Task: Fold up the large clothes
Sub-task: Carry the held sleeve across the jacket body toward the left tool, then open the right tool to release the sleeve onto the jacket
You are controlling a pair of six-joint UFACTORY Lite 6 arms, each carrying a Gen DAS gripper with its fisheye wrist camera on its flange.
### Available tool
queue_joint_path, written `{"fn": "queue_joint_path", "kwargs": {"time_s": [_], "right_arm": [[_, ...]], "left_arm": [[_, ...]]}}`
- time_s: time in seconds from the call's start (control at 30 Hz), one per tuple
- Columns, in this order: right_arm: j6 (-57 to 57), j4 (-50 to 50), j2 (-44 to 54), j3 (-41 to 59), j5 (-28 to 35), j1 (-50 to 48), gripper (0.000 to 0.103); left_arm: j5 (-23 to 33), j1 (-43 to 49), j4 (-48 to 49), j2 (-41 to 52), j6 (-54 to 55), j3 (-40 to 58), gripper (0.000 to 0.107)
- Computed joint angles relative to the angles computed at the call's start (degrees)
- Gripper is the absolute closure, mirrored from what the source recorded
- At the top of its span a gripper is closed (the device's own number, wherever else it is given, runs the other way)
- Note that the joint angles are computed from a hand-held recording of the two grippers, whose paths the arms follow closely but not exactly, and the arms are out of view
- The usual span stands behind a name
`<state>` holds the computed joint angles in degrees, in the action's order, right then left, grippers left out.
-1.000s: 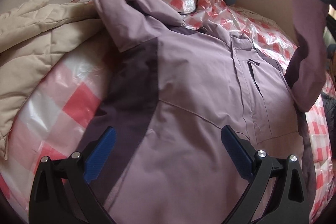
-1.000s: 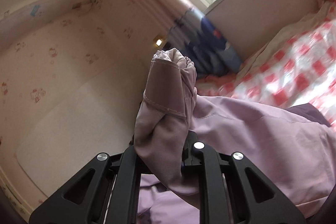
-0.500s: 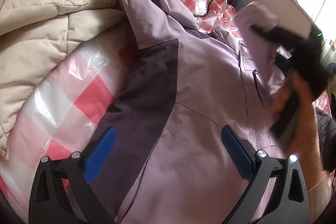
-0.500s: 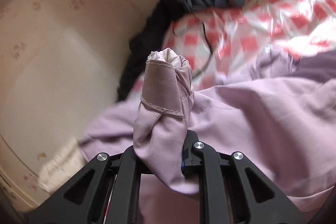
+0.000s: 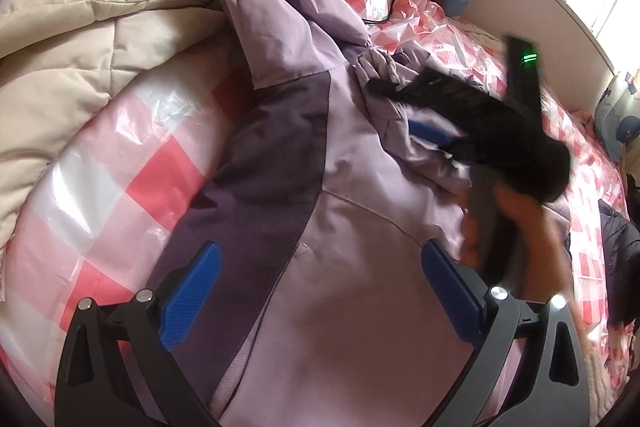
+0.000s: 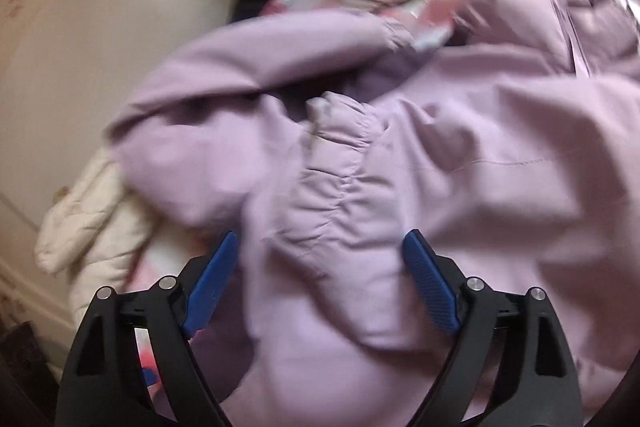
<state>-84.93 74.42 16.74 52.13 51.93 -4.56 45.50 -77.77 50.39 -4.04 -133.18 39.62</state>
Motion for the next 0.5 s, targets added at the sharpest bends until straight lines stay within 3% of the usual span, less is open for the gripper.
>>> {"fn": "queue_joint_path", "kwargs": {"time_s": [0.1, 0.13, 0.2, 0.27, 0.37, 0.5], "right_arm": [[-4.0, 0.9, -9.8, -3.2, 10.3, -11.5, 0.021], [-4.2, 0.6, -12.6, -2.6, 11.5, -17.0, 0.017], [-2.8, -2.4, -13.6, 2.4, 7.4, -26.2, 0.014], [-0.6, -5.7, -7.8, 10.7, 5.0, -32.2, 0.014], [3.4, -9.1, 4.0, 23.0, 4.1, -38.5, 0.014], [4.3, -11.9, 17.6, 31.7, 3.4, -41.2, 0.014]], "left_arm": [[0.4, 0.0, 0.2, -0.1, -0.5, 0.1, 0.011], [1.0, -0.5, 0.8, -0.3, -1.3, 0.2, 0.011], [4.1, -1.9, 2.7, -0.4, -2.7, 1.1, 0.011], [6.2, -1.1, 5.4, 1.3, -2.1, 4.2, 0.011], [3.0, 5.1, 8.4, 5.6, 3.3, 11.2, 0.011], [-1.6, 13.5, 11.8, 20.8, 14.8, 28.0, 0.011]]}}
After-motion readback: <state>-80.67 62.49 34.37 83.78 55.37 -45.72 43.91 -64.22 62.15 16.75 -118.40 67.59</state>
